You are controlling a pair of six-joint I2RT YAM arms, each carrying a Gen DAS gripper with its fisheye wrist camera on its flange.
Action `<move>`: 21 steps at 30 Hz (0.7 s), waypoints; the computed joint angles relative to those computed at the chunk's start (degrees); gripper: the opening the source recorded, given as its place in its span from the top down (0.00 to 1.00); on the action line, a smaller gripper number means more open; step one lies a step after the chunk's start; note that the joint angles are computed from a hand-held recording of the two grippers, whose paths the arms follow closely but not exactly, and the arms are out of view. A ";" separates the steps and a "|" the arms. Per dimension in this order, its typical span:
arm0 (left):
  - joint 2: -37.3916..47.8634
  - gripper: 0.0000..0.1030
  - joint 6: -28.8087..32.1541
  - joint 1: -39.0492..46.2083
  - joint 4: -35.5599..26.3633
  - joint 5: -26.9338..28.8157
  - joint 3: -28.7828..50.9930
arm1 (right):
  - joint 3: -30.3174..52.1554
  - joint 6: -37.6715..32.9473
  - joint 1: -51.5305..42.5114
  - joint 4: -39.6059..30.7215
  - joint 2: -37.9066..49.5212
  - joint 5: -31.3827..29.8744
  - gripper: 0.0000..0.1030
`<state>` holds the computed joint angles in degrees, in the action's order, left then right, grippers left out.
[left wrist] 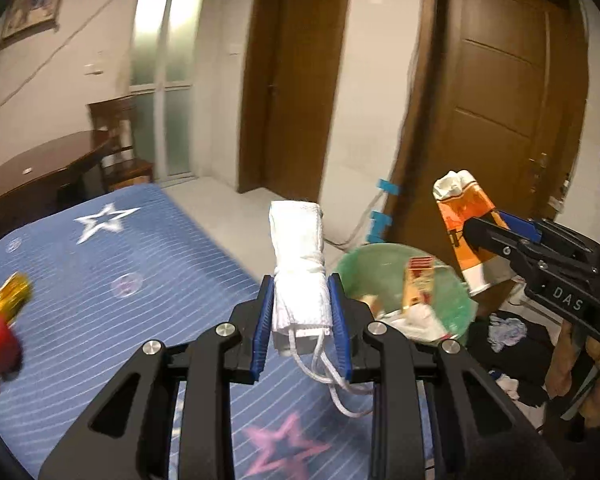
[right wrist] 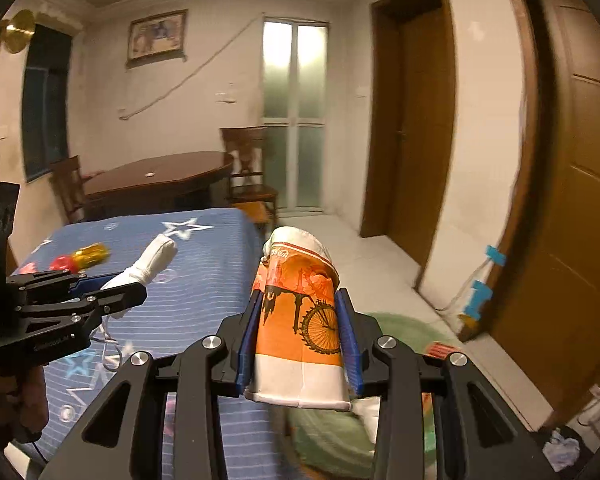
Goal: Collect trash
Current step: 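Carry the face mask and orange paper cup over the green bucket with both tools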
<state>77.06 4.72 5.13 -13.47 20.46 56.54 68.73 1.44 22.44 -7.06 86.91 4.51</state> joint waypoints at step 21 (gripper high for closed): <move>28.55 0.75 -4.91 -19.08 -2.62 -8.35 20.46 | 12.99 -3.20 -19.62 -8.34 21.25 -12.29 0.64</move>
